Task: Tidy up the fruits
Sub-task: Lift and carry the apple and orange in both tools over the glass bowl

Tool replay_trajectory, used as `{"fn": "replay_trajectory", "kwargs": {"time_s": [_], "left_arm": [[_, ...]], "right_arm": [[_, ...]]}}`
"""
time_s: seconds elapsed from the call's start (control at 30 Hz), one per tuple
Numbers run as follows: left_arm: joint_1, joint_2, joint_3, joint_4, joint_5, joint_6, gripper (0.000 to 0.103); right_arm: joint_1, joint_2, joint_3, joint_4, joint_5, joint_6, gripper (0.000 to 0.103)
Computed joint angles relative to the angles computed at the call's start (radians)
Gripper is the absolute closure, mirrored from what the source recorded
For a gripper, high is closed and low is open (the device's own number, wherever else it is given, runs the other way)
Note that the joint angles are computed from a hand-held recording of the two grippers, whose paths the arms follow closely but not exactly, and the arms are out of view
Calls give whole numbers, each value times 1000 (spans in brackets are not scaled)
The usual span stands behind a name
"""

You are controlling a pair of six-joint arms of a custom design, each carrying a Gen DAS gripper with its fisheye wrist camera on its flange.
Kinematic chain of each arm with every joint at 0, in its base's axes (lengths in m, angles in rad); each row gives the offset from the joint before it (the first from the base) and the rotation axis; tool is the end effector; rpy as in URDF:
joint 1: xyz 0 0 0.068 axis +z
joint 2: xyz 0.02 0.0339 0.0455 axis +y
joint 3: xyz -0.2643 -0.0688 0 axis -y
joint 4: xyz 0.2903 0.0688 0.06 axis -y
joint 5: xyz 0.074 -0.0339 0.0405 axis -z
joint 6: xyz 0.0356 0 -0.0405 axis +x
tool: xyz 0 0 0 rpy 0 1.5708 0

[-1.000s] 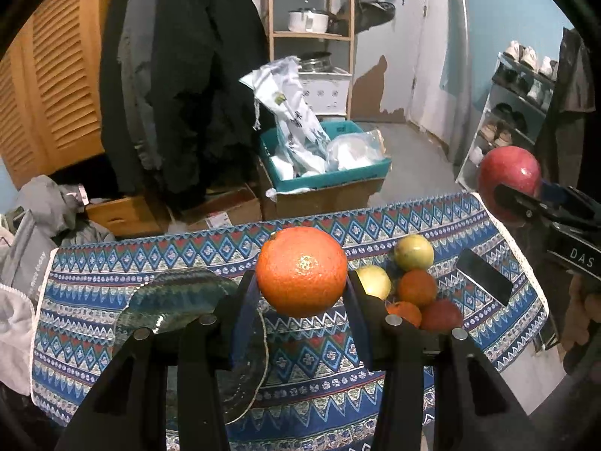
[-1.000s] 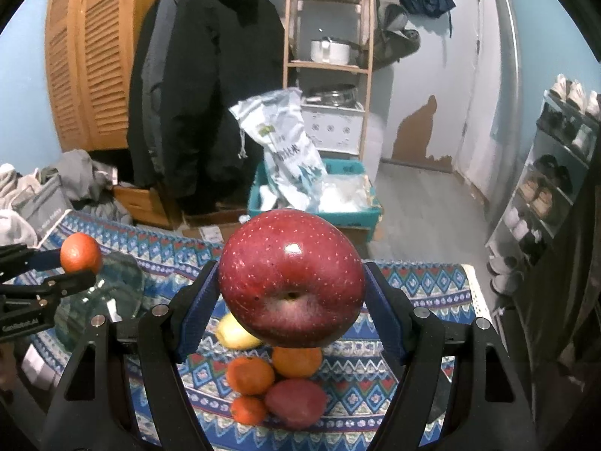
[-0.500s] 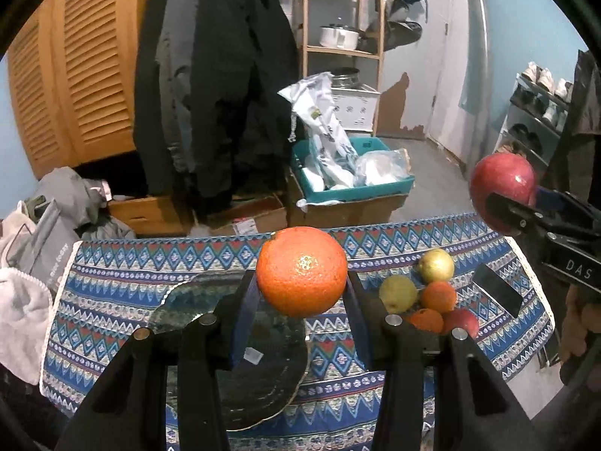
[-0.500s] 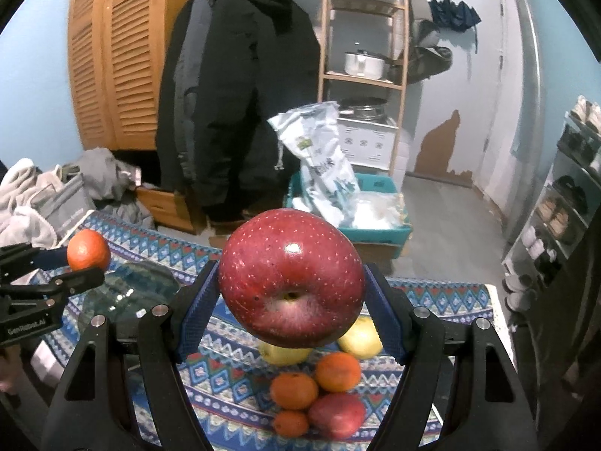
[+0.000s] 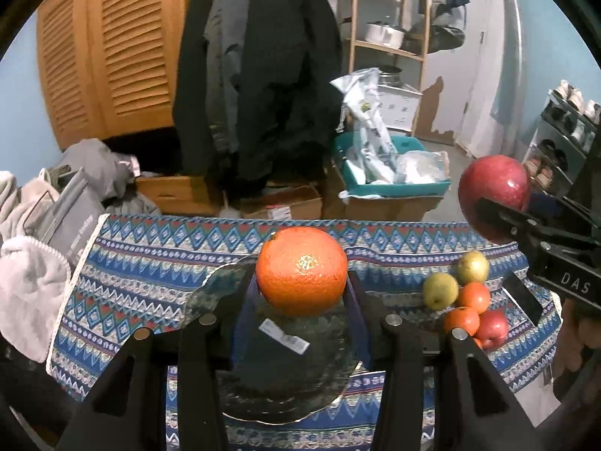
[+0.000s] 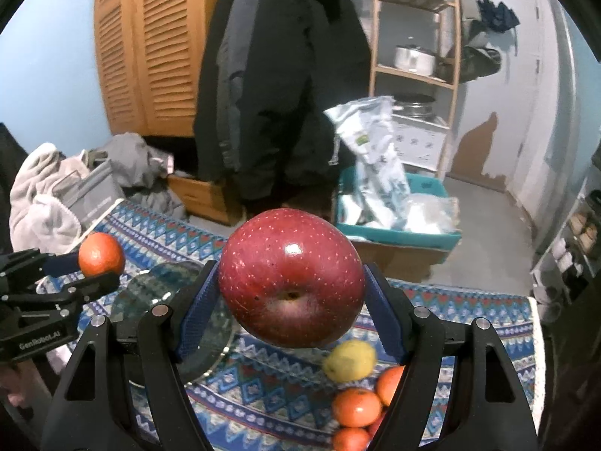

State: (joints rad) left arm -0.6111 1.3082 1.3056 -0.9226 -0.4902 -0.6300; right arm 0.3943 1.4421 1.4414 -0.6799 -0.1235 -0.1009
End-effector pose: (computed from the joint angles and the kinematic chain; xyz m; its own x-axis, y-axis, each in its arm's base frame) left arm 0.2596 -0.1614 0.3438 -0.6901 -0.1511 -0.7077 -0.1638 0.9852 -0.0506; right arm 0.3320 0.1429 0.3666 -0.5307 -0.3291 -0.7810 -0.5258 0.8506 -0.0012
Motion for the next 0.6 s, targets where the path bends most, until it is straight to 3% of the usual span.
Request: {"fn": "replay_trajectory", "kwargs": {"time_s": [0.6], "left_arm": [[152, -43, -168, 12, 96, -3, 57]], "right_arm": [[156, 210, 67, -21, 35, 47, 28]]}}
